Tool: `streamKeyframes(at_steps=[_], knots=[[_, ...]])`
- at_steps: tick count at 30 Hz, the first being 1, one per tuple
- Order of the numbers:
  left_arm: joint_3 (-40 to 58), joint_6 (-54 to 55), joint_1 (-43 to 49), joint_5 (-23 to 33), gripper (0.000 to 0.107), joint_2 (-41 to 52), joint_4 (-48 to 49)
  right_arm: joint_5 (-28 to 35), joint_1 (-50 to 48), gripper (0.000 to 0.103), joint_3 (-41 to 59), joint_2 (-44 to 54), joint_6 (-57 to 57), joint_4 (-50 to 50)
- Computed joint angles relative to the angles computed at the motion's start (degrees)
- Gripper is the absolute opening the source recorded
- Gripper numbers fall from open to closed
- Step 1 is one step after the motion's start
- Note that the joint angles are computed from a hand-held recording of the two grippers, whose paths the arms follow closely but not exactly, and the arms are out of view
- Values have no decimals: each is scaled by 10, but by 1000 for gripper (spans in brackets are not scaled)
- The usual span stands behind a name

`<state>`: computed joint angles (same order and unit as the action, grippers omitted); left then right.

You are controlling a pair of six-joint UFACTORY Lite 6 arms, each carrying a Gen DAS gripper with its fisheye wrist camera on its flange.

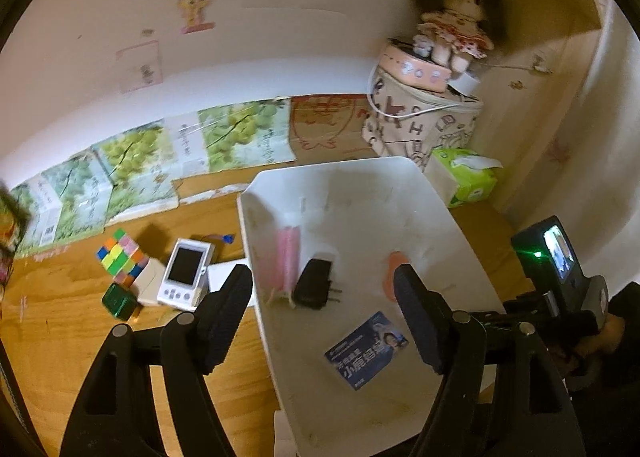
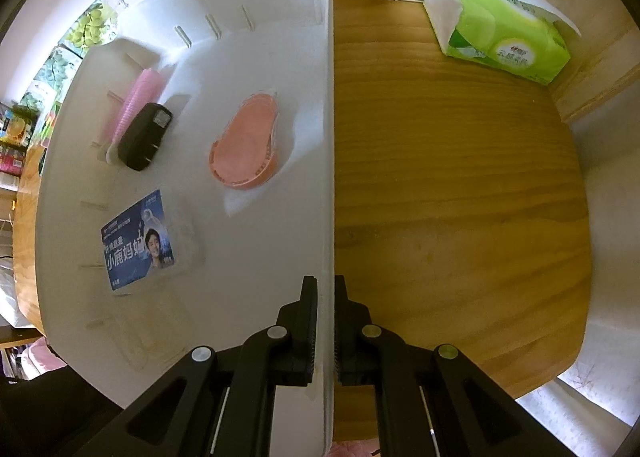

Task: Organize rigid objects
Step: 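Move the left tool to the white block beside the tray and grasp it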

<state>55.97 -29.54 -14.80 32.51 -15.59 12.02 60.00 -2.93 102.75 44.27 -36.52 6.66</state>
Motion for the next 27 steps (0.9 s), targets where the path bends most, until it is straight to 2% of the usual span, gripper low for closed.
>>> streamKeyframes(at_steps=[12, 27], knots=[[-104, -45, 80, 30, 76, -115, 7, -14, -1, 6, -17, -12, 1, -4], [-302, 14, 244, 83, 76, -326, -58, -51, 46, 7, -63, -26, 29, -55]])
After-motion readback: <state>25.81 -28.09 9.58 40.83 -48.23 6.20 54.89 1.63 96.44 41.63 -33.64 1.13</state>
